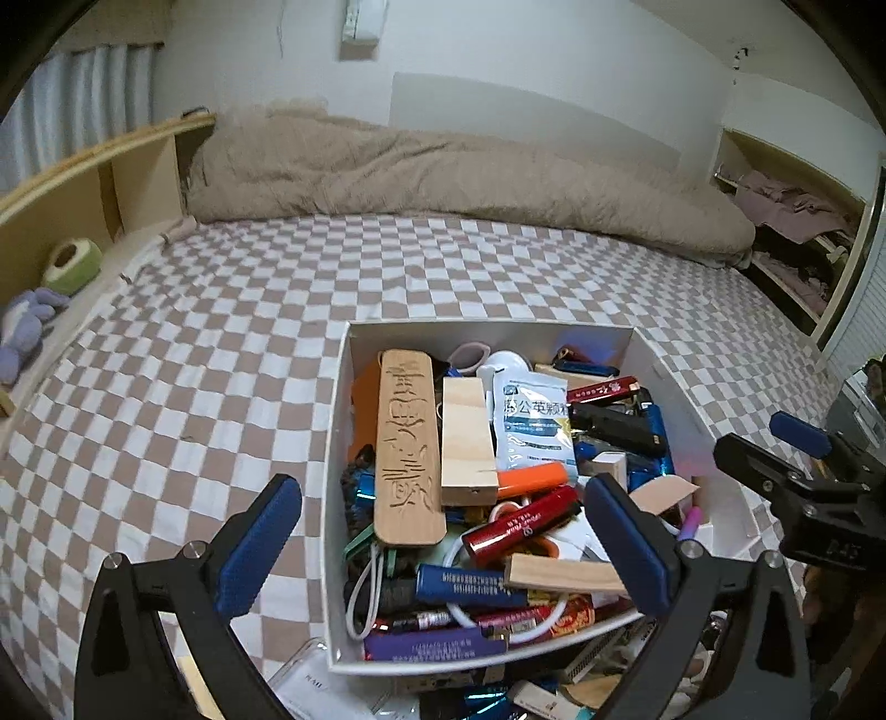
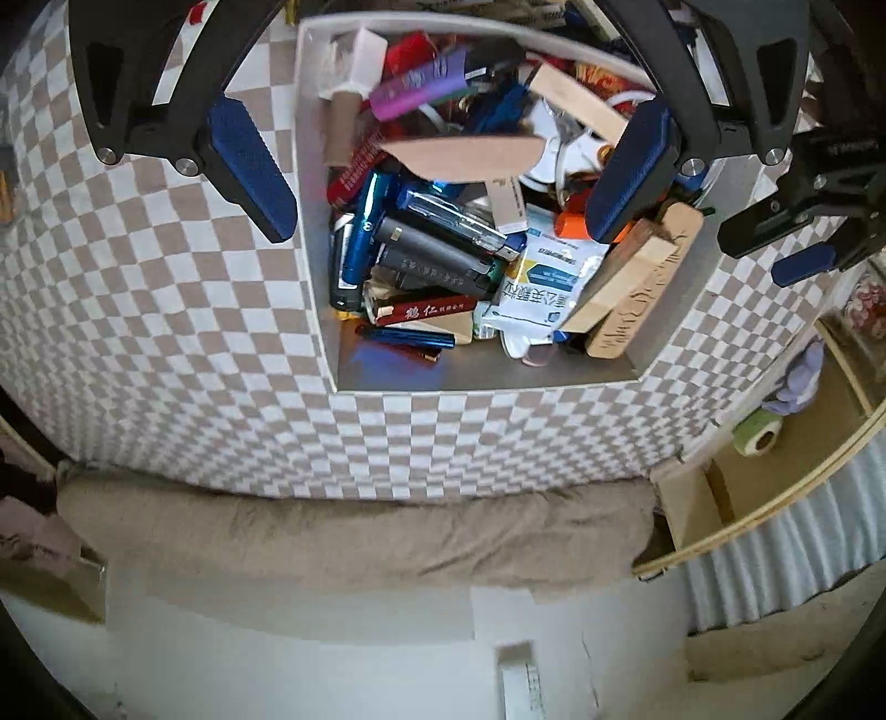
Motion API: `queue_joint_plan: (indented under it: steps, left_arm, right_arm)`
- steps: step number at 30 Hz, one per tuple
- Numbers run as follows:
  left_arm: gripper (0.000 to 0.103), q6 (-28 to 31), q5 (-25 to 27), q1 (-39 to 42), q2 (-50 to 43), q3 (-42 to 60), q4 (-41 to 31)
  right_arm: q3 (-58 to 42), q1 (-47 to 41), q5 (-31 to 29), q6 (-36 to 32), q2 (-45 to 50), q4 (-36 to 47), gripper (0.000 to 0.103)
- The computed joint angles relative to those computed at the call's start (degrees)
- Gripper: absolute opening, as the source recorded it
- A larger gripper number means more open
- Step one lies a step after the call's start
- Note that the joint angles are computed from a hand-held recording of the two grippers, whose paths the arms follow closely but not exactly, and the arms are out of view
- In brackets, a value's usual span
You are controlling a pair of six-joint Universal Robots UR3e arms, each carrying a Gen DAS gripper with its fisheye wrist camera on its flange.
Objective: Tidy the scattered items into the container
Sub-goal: 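Lift both open tools out of the box and pull back from it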
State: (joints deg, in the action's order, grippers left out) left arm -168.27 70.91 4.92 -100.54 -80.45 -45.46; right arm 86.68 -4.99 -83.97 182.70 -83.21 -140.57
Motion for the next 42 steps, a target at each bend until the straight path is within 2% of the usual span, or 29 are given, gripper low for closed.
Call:
queue_joint_plan:
  steps: [8,19,30,42]
  left_arm:
    - [0.103,1.79,-3.06,2.62,11.8,-9.55,1.55]
    - [0.103,6.65,-7.64,7.37,28.89,-20.27,-1.41]
    - [0.103,11.1,-12.92,13.92,42.86,-27.04,-7.3]
    - [0.103,16.64,-18.81,21.08,52.37,-30.6,-15.92]
  right_arm:
    - [11.26,-0.73,-0.9,-2.56,-12.06,-4.33,0.103]
    - [20.45,-1.78,-0.76,-4.87,-29.19,-2.45,0.103]
    - [24.89,1.05,-4.33,-5.96,-38.58,0.1,0.103]
    - [28.77,0.38,-4.27,-5.71,-46.44,4.08,0.103]
